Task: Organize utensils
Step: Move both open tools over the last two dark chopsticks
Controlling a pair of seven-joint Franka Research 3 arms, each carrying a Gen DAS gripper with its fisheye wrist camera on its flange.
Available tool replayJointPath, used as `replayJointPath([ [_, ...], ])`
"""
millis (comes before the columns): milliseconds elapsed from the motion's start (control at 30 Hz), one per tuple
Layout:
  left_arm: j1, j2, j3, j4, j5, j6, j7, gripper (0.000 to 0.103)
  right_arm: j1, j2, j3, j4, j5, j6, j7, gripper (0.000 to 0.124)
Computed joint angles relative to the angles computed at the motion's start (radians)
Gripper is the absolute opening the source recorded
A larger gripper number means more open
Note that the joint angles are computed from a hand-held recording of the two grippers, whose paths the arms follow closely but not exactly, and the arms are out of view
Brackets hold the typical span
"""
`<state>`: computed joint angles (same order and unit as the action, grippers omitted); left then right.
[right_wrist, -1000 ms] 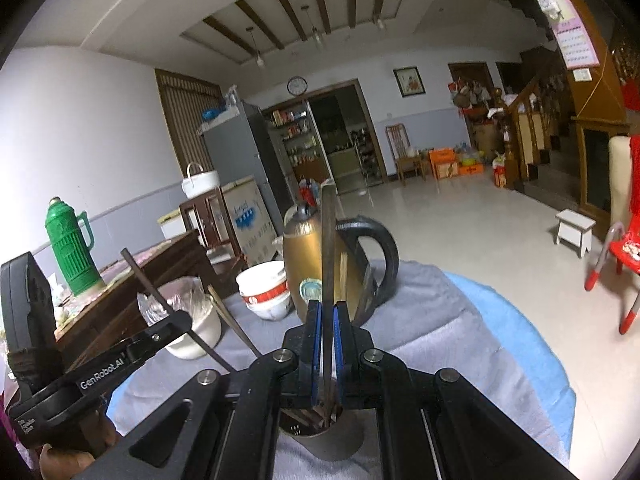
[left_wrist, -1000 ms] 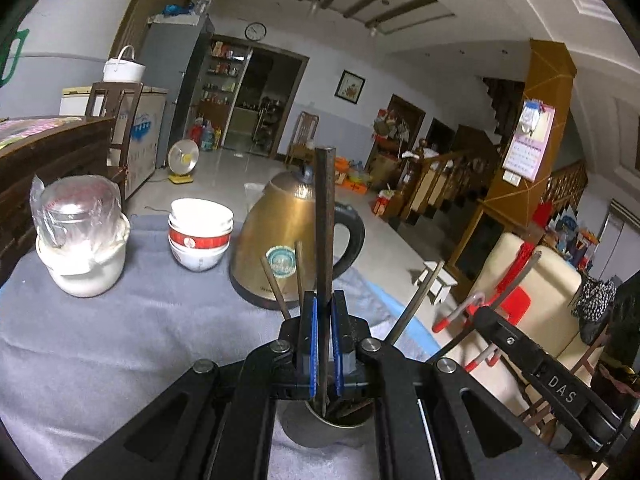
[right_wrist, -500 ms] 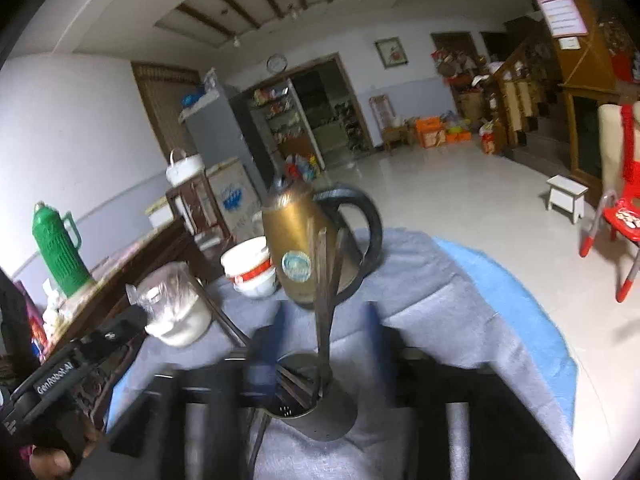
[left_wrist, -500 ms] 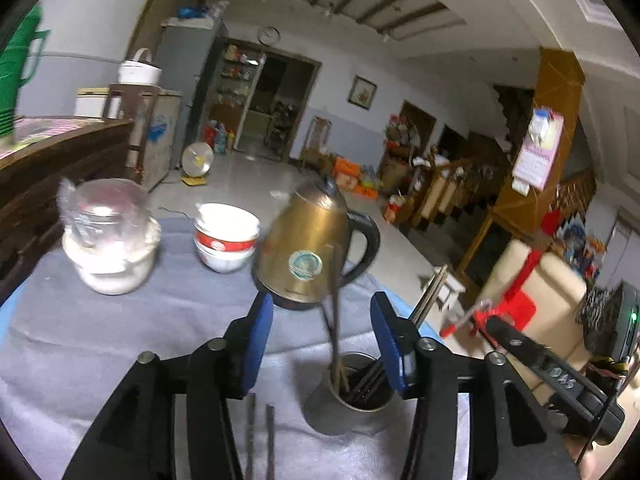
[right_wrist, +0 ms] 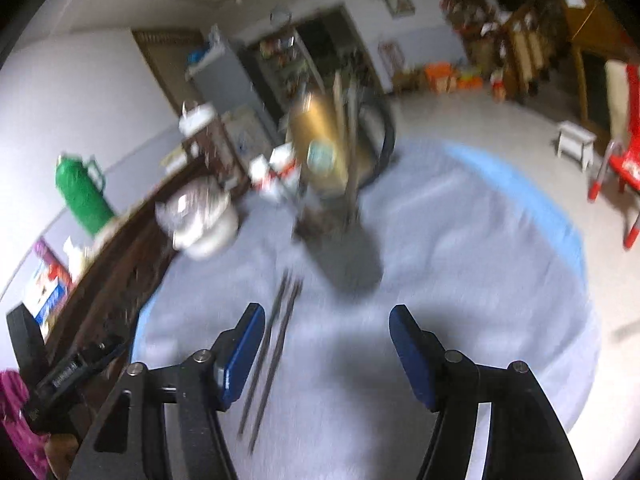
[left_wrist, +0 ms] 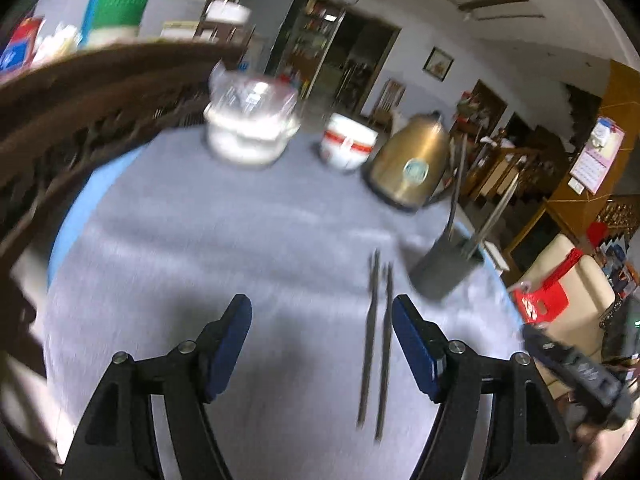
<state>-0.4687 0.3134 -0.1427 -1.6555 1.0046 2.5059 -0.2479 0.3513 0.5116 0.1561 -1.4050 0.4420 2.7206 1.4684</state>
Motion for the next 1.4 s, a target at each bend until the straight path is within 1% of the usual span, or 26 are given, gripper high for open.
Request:
replayJointPath([
  [33,-0.004,-0.015,-0.003,-0.025,0.001,0.0,-0.01,0.073,0.005,0.0,0.002,-0.012,0.0,-0.011,0.006,0.069],
  [100,-0.011,-0.047,-0.009,-0.075,0.02,0.001,-0.045,0.073,0.02,0.027,-0.003,0.004,-0.006,-0.066,0.045,0.069],
  [233,0.003,-0.095,-0.021,-0.13,0.064,0.013,-0.093,0.073,0.05,0.113,-0.012,0.132,-0.036,-0.169,0.121,0.069],
  [300,0.016,-0.112,-0.025,-0.15,0.084,0.022,-0.111,0.073,0.065,0.146,-0.018,0.188,-0.053,-0.185,0.147,0.069],
  [400,0.038,-0.13,-0.033,-0.178,0.113,0.044,-0.146,0.073,0.086,0.186,-0.028,0.263,-0.087,-0.202,0.179,0.069],
  [433,0.046,-0.131,-0.036,-0.183,0.111,0.054,-0.15,0.073,0.091,0.187,-0.029,0.264,-0.095,-0.195,0.182,0.069],
  [500,0.059,-0.13,-0.039,-0.191,0.106,0.073,-0.153,0.073,0.1,0.21,-0.034,0.306,-0.114,-0.208,0.194,0.069],
  [633,0.07,-0.125,-0.04,-0.196,0.106,0.091,-0.162,0.073,0.101,0.224,-0.036,0.334,-0.13,-0.227,0.207,0.069],
  [933,0.075,-0.115,-0.037,-0.192,0.091,0.103,-0.148,0.073,0.095,0.245,-0.04,0.376,-0.146,-0.25,0.228,0.069],
  [1233,0.071,-0.103,-0.034,-0.179,0.068,0.11,-0.122,0.073,0.088,0.245,-0.036,0.375,-0.142,-0.256,0.229,0.069],
  [1333,0.071,-0.101,-0.032,-0.177,0.055,0.112,-0.111,0.073,0.087,0.25,-0.04,0.386,-0.144,-0.278,0.237,0.069],
  [1400,0.071,-0.101,-0.03,-0.178,0.056,0.114,-0.111,0.073,0.09,0.266,-0.046,0.422,-0.156,-0.317,0.245,0.067],
])
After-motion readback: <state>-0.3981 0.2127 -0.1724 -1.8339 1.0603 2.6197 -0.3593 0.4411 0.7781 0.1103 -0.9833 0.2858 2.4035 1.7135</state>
